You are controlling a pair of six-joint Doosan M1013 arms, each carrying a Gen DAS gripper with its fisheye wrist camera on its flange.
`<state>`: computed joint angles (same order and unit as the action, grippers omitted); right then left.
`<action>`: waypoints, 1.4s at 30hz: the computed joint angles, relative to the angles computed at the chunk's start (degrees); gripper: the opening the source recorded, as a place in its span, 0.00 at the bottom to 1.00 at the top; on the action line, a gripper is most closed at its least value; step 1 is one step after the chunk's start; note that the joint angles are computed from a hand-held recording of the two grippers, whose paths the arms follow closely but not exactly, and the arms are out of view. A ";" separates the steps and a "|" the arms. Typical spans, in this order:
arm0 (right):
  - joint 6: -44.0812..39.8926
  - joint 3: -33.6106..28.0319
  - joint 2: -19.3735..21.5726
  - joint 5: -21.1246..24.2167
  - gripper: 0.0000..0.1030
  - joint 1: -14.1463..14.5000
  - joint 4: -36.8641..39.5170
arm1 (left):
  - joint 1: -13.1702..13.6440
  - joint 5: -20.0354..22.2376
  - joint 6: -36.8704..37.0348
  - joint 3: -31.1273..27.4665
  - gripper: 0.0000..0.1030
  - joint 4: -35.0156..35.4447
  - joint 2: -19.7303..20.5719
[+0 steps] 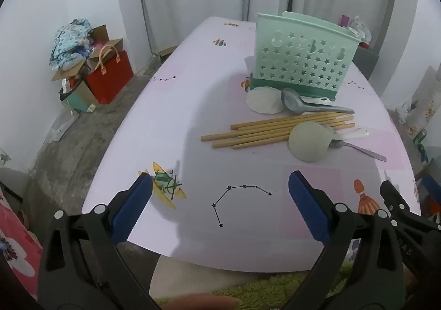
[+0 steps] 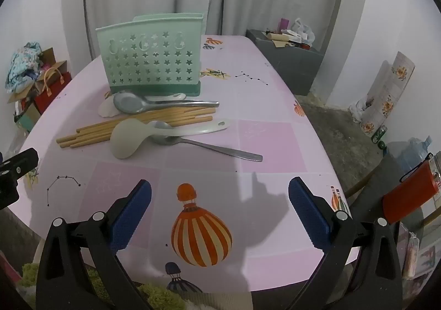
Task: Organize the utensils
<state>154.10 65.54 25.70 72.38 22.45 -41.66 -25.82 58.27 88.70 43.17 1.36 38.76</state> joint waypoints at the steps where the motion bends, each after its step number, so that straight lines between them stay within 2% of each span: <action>1: 0.00 -0.05 0.02 0.14 0.94 0.03 -0.07 | -0.03 0.12 -0.28 -0.09 0.92 0.22 0.05; 42: 0.18 0.05 -0.21 0.37 0.94 0.20 -0.91 | -0.08 -0.37 1.61 0.51 0.92 -0.94 -0.46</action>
